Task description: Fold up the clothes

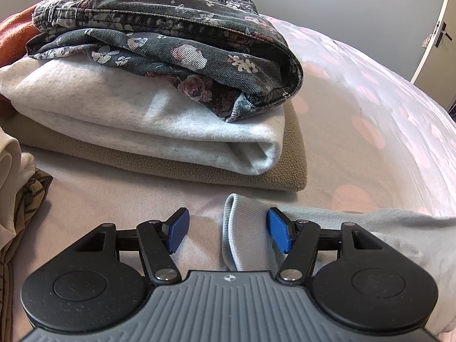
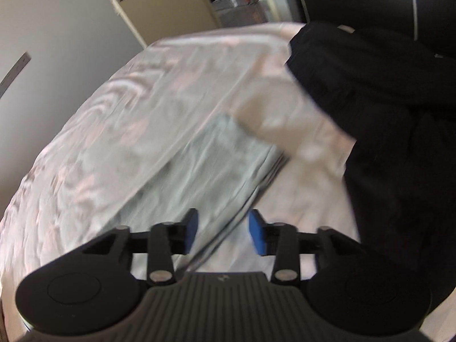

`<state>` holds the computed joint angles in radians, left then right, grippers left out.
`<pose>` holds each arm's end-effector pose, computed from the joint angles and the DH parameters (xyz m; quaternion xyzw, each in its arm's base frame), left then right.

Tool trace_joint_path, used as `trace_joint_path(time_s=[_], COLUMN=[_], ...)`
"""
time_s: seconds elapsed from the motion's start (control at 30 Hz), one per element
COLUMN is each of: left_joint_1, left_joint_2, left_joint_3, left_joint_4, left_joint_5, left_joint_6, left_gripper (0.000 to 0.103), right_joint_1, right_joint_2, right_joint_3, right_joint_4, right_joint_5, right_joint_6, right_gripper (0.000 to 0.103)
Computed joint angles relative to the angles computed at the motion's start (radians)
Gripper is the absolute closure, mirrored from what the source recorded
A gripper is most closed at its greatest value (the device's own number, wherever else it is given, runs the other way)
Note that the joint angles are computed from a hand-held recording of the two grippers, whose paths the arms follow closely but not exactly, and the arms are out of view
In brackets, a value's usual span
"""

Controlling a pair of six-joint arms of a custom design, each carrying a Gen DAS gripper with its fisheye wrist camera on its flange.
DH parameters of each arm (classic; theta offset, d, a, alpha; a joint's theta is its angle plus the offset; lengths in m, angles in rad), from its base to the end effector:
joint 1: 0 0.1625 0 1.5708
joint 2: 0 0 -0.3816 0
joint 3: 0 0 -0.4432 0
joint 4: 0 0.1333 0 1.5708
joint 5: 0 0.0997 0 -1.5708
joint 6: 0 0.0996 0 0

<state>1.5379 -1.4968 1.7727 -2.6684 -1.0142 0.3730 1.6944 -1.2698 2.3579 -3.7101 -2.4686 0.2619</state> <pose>0.1666 -0.5903 0.4377 0.0702 0.8855 -0.3359 0.3132 0.1071 -0.4122 0.1901 -0.2711 -0.7624 0.5156 0.2819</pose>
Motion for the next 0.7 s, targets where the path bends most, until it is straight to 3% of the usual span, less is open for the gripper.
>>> trace_joint_path(time_s=[0.1,0.27,0.33,0.47,0.7], left_joint_1=[-0.001,-0.004,-0.004,-0.006,-0.025], left_joint_2=[0.004,0.011,0.017,0.024,0.009], left_joint_3=[0.0,0.004,0.003,0.003,0.027], left_joint_4=[-0.006,-0.023,-0.033,-0.041,-0.082], left_joint_5=[0.004,0.012,0.015,0.021,0.04], left_joint_6=[0.001,0.01,0.015,0.015,0.058], left_gripper=[0.043,0.042,0.041,0.04,0.042], right_joint_1=[-0.036,-0.12,-0.134,-0.131,-0.015], right_joint_2=[-0.02,-0.051,-0.029,0.007,0.048], right_joint_3=[-0.021,-0.028,-0.038,-0.063,-0.113], right_joint_4=[0.02,0.06,0.037,0.006,-0.063], right_joint_5=[-0.038,0.023,0.031,0.033,-0.032], right_joint_6=[-0.01,0.071,0.058,-0.017,-0.126], right_gripper=[0.059,0.059,0.064,0.088,0.089])
